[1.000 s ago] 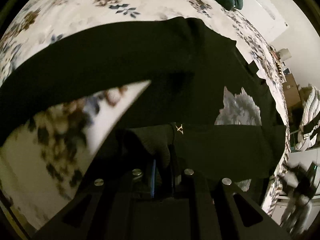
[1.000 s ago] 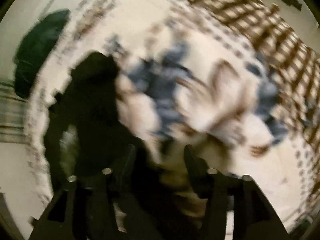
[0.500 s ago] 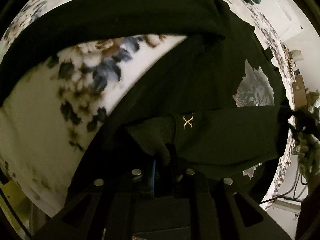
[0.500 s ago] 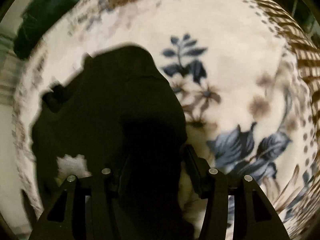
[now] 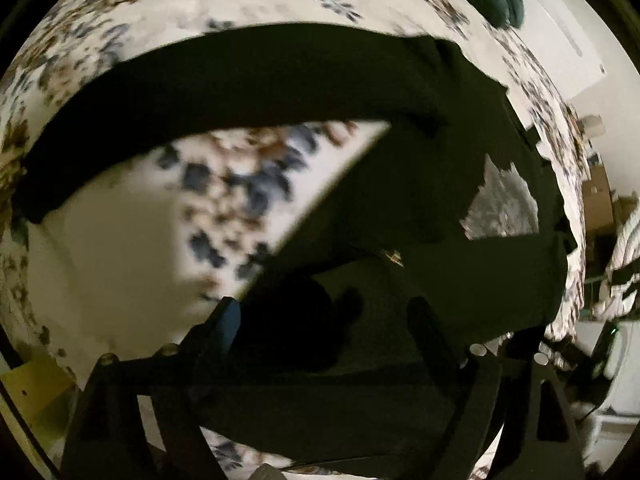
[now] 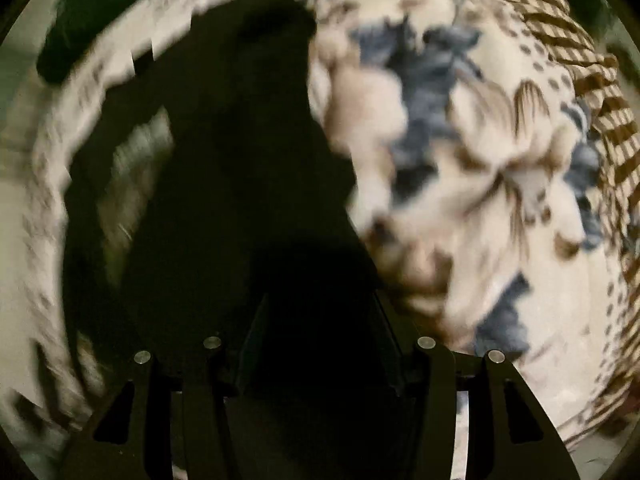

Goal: Fold small clothes

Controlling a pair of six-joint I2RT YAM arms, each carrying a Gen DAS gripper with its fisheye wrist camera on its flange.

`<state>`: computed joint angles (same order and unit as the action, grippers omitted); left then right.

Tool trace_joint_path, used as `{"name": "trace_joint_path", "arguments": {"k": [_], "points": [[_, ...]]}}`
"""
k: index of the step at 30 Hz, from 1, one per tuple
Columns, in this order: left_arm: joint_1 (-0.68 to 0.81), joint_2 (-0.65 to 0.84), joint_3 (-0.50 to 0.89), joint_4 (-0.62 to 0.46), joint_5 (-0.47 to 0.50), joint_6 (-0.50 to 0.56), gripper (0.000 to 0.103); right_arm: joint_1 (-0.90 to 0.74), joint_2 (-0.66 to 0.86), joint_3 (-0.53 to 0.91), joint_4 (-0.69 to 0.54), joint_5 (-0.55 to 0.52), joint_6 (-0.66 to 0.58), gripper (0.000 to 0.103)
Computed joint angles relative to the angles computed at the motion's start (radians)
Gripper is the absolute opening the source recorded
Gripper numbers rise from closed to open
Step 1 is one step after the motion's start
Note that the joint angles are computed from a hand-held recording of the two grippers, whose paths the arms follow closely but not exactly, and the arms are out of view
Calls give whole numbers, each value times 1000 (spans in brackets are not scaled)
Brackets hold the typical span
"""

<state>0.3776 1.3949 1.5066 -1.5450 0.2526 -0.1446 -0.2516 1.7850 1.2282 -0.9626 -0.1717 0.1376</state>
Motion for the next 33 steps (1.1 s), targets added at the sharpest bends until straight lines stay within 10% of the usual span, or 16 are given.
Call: {"name": "trace_joint_path", "arguments": {"k": [9,22,24,25,26,33], "points": [[412,82,42,94,53,52,85,-60,-73,-31,-1,40,128,54],[749,215,-193,573,192,-464,84,305,-63,38,43,-52,388,56],[749,184,-203,614,166,-498,64,349,-37,48,65,-42,417,56],[747,178,-197,619,147,-495,32,360,-38,45,66,-42,419,56],[742,179,-182,618,127,-479,24,388,-17,61,74,-36,440,56],[616,142,-4,595,39,-279,17,410,19,69,104,-46,442,56]]}}
